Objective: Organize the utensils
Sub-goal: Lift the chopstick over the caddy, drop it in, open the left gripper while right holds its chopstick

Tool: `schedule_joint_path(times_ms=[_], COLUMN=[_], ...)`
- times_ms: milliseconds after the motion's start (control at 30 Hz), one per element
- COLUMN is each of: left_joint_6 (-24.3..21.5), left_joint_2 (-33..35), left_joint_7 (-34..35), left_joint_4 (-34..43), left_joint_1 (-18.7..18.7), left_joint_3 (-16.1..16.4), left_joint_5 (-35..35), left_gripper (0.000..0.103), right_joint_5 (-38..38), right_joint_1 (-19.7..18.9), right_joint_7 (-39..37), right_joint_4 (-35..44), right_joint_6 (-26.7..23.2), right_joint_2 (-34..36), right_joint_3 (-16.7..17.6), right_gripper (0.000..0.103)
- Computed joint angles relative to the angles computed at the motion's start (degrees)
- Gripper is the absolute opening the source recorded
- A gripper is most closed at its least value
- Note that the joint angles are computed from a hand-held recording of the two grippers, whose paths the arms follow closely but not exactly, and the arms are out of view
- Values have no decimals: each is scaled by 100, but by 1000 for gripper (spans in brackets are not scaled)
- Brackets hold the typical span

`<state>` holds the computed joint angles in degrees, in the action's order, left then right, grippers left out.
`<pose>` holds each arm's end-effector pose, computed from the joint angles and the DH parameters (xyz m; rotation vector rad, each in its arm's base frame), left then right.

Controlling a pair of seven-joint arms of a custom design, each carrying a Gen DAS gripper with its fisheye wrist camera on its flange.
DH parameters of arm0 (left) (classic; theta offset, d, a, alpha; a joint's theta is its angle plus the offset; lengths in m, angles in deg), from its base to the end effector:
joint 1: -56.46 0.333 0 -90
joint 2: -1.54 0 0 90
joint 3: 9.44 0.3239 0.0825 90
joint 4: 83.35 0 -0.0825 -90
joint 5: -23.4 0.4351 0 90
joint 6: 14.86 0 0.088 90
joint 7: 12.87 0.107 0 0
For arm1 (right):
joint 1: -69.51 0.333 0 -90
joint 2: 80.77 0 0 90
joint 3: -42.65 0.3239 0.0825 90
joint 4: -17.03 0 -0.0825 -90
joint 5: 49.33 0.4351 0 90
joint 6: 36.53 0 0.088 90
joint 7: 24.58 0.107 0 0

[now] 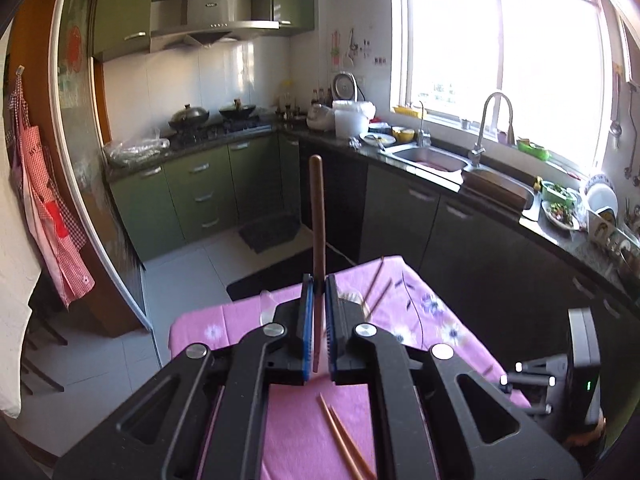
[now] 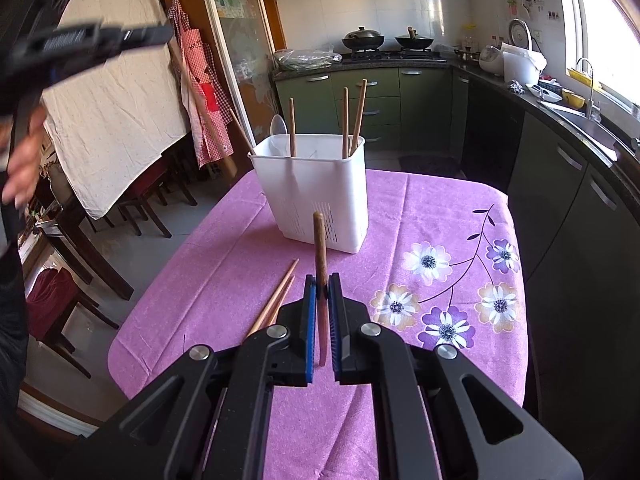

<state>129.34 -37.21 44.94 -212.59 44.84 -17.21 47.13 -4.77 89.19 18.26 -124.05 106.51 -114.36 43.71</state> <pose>0.4057 -0.1676 0.7192 -1.5888 1.6008 -0.8631 0.4338 0.1607 0.5588 -2.0766 0.9673 -0.2040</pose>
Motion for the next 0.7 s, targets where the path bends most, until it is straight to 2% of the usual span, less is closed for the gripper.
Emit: schedule_joint_path(times_ms=[67, 167, 367, 567, 633, 700], left_joint_6=[84, 109, 40, 101, 197, 351], left_joint_2=[294, 665, 1153, 1327, 1294, 1182], left_joint_7=[-143, -252, -187, 21, 76, -24], left_joint_4=[268, 494, 490, 203, 72, -58], left_joint_1=[217, 355, 327, 271, 262, 334], left_joint_3=[-106, -122, 60, 200, 234, 201], left_joint_5=[184, 285, 35, -334, -408, -369], left_gripper=[6, 6, 6, 7, 17, 45], right_joint_5=[3, 33, 82, 195, 272, 351], right_joint_1=[3, 7, -4, 62, 107, 148], right_joint_7=[-16, -46, -84, -103, -97, -77], right_joint_4=[-7, -6, 79, 399, 624, 858], right_joint_6=[-13, -26, -28, 17, 11, -26], right_joint_2=[9, 14, -6, 68, 160, 263], right_joint_3=[-16, -42, -63, -66, -79, -85], right_gripper=[7, 7, 7, 7, 7, 7])
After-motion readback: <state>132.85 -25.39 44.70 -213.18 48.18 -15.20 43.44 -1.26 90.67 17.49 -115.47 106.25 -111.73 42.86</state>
